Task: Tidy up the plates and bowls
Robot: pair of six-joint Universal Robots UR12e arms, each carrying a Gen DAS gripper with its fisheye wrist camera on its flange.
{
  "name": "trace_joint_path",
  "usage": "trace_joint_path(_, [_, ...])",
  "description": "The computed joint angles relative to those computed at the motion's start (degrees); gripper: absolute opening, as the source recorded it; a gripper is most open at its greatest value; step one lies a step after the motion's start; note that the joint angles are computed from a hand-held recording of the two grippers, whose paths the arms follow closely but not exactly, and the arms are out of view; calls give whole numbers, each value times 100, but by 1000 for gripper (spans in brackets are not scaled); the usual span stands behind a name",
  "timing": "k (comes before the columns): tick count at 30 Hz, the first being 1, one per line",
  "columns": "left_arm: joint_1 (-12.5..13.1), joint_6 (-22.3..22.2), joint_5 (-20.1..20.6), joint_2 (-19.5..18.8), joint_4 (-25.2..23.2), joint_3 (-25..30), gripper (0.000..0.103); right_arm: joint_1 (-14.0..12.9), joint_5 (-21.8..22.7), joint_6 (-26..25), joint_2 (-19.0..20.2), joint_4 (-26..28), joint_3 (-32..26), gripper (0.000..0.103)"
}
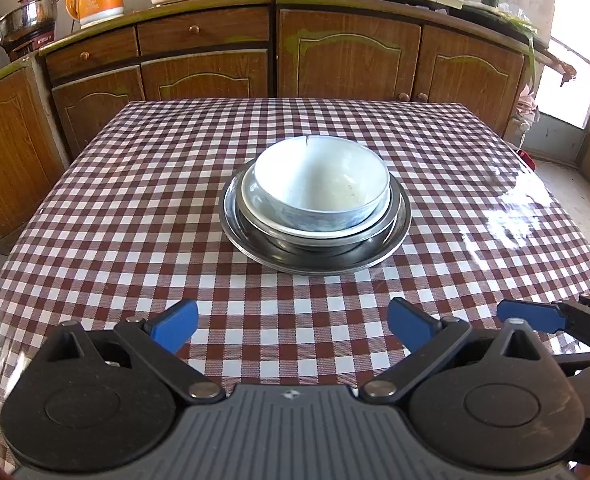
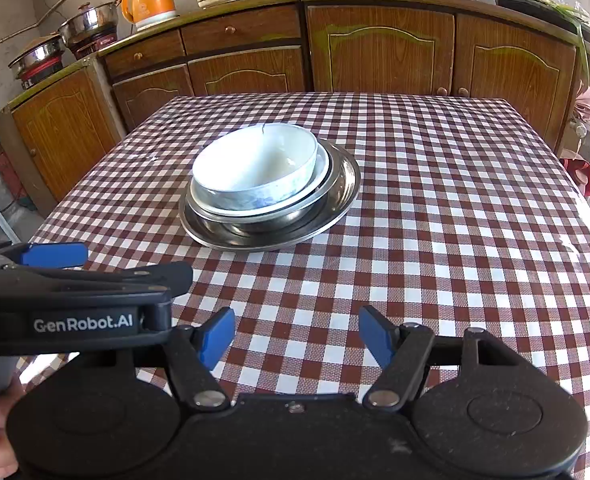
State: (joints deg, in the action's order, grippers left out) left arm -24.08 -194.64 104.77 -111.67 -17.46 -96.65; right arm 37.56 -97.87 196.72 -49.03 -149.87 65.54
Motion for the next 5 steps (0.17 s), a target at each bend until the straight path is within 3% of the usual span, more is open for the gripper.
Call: trace_joint_path(5, [11,26,-59,-11,-33,13,103,-6,14,21,6,42,-15,81])
